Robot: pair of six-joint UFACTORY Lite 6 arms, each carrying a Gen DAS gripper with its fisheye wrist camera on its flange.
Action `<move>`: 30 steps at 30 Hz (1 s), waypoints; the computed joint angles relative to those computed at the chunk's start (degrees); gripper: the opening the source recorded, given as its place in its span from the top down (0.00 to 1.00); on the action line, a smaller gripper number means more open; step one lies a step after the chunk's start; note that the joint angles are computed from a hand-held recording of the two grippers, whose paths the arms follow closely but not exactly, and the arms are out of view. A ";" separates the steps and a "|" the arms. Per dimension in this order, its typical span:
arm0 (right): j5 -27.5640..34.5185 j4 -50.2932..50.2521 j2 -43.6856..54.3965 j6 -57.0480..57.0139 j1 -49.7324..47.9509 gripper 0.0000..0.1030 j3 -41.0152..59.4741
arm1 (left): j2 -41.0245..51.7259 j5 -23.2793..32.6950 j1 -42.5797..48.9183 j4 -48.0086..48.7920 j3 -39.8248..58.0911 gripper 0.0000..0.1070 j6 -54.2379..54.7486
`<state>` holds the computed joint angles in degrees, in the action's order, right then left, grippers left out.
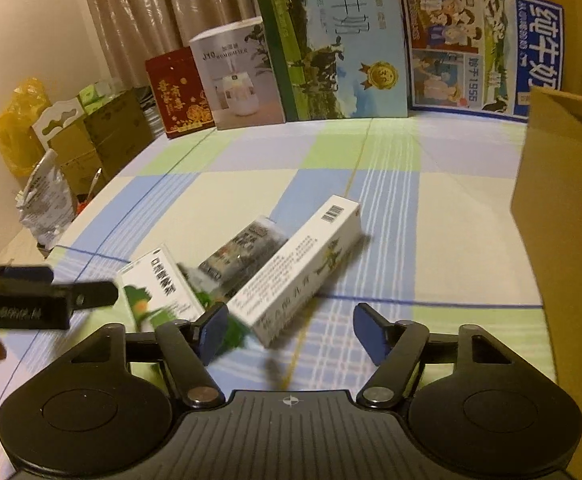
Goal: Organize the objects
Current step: 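Grasp the long white barcode box with the right gripper while the left grasps the green spray box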
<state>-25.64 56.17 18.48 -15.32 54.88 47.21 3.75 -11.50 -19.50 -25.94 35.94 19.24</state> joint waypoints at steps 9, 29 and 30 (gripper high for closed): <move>4.55 2.43 7.82 -5.64 -2.86 0.54 9.98 | 1.79 0.56 1.03 7.44 0.79 0.05 -7.04; 7.68 -9.88 -9.64 8.36 5.13 0.76 -10.00 | 8.24 0.72 -2.82 31.40 5.80 0.05 -37.79; 7.36 -9.02 -10.89 8.33 5.85 0.76 -11.41 | 9.17 0.56 -3.46 30.26 6.57 0.05 -37.12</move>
